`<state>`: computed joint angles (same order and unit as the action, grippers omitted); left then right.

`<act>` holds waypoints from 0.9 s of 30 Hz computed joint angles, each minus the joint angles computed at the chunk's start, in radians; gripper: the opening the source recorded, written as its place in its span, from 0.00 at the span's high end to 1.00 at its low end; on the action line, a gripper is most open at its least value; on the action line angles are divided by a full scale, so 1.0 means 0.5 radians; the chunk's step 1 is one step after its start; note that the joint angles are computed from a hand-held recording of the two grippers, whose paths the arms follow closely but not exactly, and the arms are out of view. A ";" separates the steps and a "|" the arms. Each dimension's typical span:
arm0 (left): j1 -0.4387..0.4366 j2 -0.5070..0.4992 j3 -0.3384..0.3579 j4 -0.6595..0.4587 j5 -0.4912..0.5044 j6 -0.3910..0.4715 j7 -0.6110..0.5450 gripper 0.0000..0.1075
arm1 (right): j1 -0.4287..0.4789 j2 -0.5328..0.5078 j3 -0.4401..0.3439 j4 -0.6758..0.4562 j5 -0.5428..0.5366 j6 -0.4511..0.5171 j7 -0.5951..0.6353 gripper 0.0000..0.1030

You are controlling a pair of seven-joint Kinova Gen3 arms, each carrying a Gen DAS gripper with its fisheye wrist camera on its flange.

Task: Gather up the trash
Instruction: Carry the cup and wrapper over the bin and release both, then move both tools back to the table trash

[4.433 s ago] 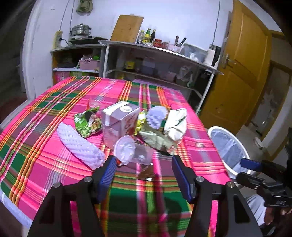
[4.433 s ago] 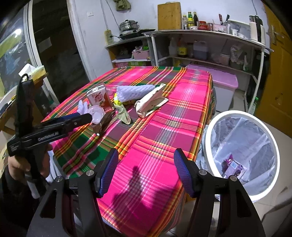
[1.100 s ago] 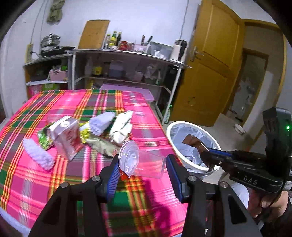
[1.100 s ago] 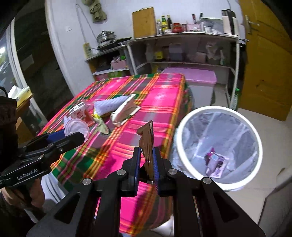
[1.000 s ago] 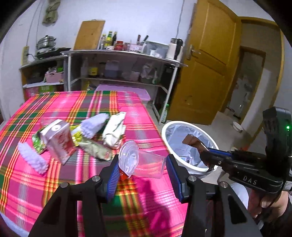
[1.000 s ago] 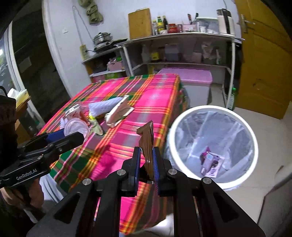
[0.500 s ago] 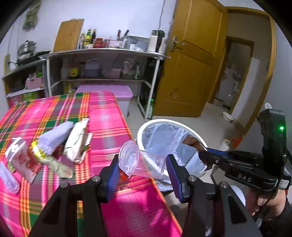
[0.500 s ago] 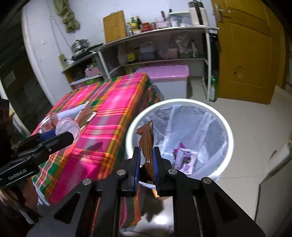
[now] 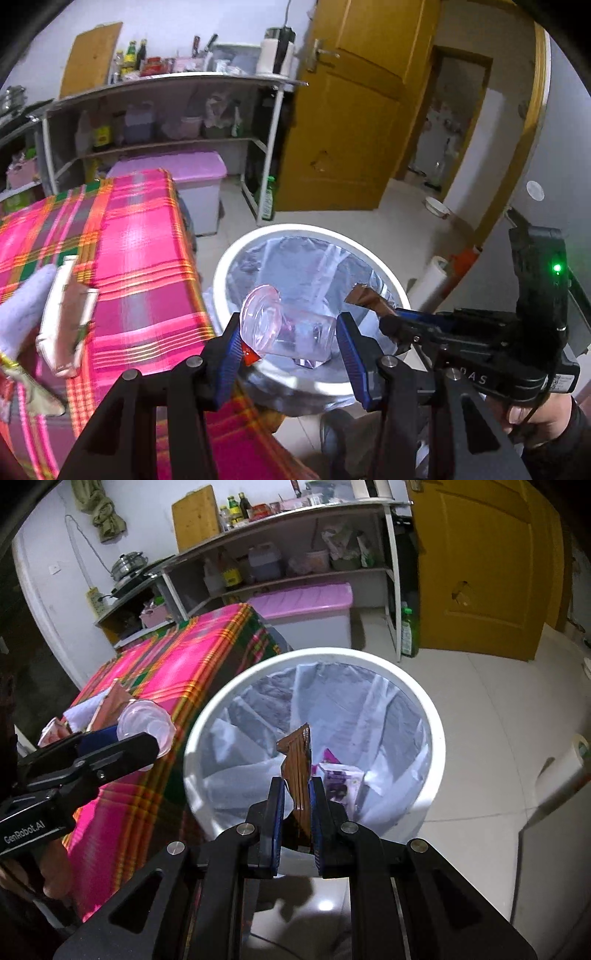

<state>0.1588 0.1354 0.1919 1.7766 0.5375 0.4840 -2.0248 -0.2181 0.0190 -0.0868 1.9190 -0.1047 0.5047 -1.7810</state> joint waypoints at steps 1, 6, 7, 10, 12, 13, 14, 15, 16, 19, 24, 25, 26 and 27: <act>0.017 0.037 -0.004 -0.038 -0.033 0.014 0.031 0.53 | 0.006 0.011 0.005 -0.002 -0.012 0.001 0.014 0.86; 0.020 0.178 0.015 -0.163 -0.099 0.108 0.093 0.53 | 0.044 0.066 0.025 -0.008 -0.059 0.002 0.063 0.86; 0.018 0.201 0.019 -0.188 -0.110 0.131 0.104 0.53 | 0.054 0.074 0.028 -0.009 -0.076 0.003 0.078 0.86; 0.010 0.255 0.033 -0.248 -0.140 0.187 0.123 0.53 | 0.069 0.087 0.032 -0.008 -0.085 -0.001 0.078 0.77; 0.010 0.276 0.039 -0.267 -0.151 0.201 0.136 0.53 | 0.075 0.088 0.032 -0.005 -0.092 -0.011 0.076 0.61; 0.014 0.286 0.040 -0.275 -0.160 0.205 0.147 0.52 | 0.080 0.084 0.031 -0.002 -0.101 -0.017 0.086 0.58; 0.017 0.292 0.041 -0.279 -0.168 0.204 0.158 0.51 | 0.083 0.080 0.031 0.003 -0.109 -0.025 0.095 0.58; 0.015 0.297 0.044 -0.283 -0.168 0.204 0.163 0.49 | 0.084 0.075 0.031 0.004 -0.107 -0.025 0.094 0.58; 0.011 0.301 0.048 -0.284 -0.163 0.198 0.168 0.47 | 0.084 0.068 0.031 0.007 -0.105 -0.026 0.090 0.58; -0.010 0.288 0.063 -0.268 -0.139 0.179 0.152 0.47 | 0.090 0.041 0.031 0.020 -0.127 -0.038 0.107 0.58; -0.048 0.202 0.079 -0.182 -0.054 0.117 0.102 0.47 | 0.082 -0.034 0.025 0.055 -0.175 -0.065 0.137 0.58; -0.041 0.187 0.072 -0.169 -0.052 0.105 0.110 0.47 | 0.074 -0.056 0.021 0.068 -0.179 -0.075 0.134 0.58; -0.050 0.158 0.072 -0.143 -0.030 0.090 0.099 0.47 | 0.067 -0.074 0.019 0.076 -0.181 -0.083 0.133 0.58; -0.061 0.126 0.072 -0.108 0.000 0.068 0.081 0.47 | 0.060 -0.090 0.018 0.084 -0.187 -0.092 0.136 0.58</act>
